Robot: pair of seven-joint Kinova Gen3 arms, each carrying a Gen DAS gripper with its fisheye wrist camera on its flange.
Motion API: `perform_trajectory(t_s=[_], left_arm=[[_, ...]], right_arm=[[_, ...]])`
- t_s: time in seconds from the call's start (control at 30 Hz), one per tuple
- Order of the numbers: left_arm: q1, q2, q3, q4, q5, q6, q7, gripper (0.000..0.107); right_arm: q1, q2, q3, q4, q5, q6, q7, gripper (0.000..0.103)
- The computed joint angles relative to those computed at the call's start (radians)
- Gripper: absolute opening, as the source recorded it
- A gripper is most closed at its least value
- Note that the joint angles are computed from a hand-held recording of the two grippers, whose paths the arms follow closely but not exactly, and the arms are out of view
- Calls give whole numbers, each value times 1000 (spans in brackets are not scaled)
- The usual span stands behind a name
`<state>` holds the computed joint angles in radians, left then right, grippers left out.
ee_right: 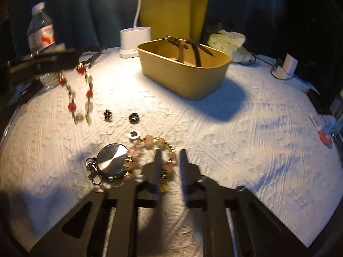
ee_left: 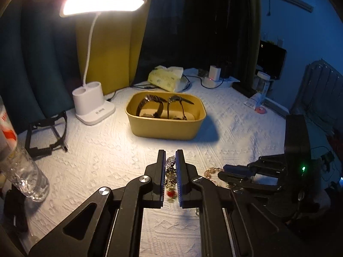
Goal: Organize jewelry
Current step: 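Carry both bracelets to the yellow tray and lower the red one inside with the left gripper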
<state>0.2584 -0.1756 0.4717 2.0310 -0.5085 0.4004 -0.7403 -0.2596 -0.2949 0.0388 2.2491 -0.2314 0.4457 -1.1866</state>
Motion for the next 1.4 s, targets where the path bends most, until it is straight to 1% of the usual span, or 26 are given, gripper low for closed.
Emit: perform_trajectory(t_s=[0.07, 0.13, 0.17, 0.37, 0.6, 0.83, 1.0, 1.13, 1.2, 1.4], left_arm=[[4, -9, -13, 1, 7, -1, -15, 10], [6, -15, -24, 1, 20, -4, -39, 10], [4, -18, -25, 2, 24, -6, -47, 10], [0, -13, -34, -6, 54, -24, -112, 10], [-15, -3, -37, -14, 72, -52, -159, 10], [-76, 17, -3, -17, 26, -104, -122, 10], [-90, 52, -1, -37, -28, -119, -79, 10], [-44, 84, -52, -62, -33, -123, -85, 10], [-21, 96, -74, -73, -41, -123, -84, 10], [40, 137, -131, -117, -96, -124, -79, 10]], right_arm=[[-15, -9, 26, 3, -23, -7, 13, 9], [-50, -26, 83, 4, -75, -10, 51, 9], [-55, -35, 90, 5, -86, -15, 55, 9], [-52, -97, 90, -9, -94, -33, 38, 9], [-64, -100, 109, -49, -70, -45, 19, 9], [-73, -74, 124, -85, -64, -72, 11, 9], [-82, -50, 137, -106, -69, -89, 19, 9], [-83, -36, 140, -117, -76, -110, 19, 9], [-71, -25, 128, -124, -70, -119, 11, 9], [-93, 1, 157, -146, -89, -139, 30, 9]])
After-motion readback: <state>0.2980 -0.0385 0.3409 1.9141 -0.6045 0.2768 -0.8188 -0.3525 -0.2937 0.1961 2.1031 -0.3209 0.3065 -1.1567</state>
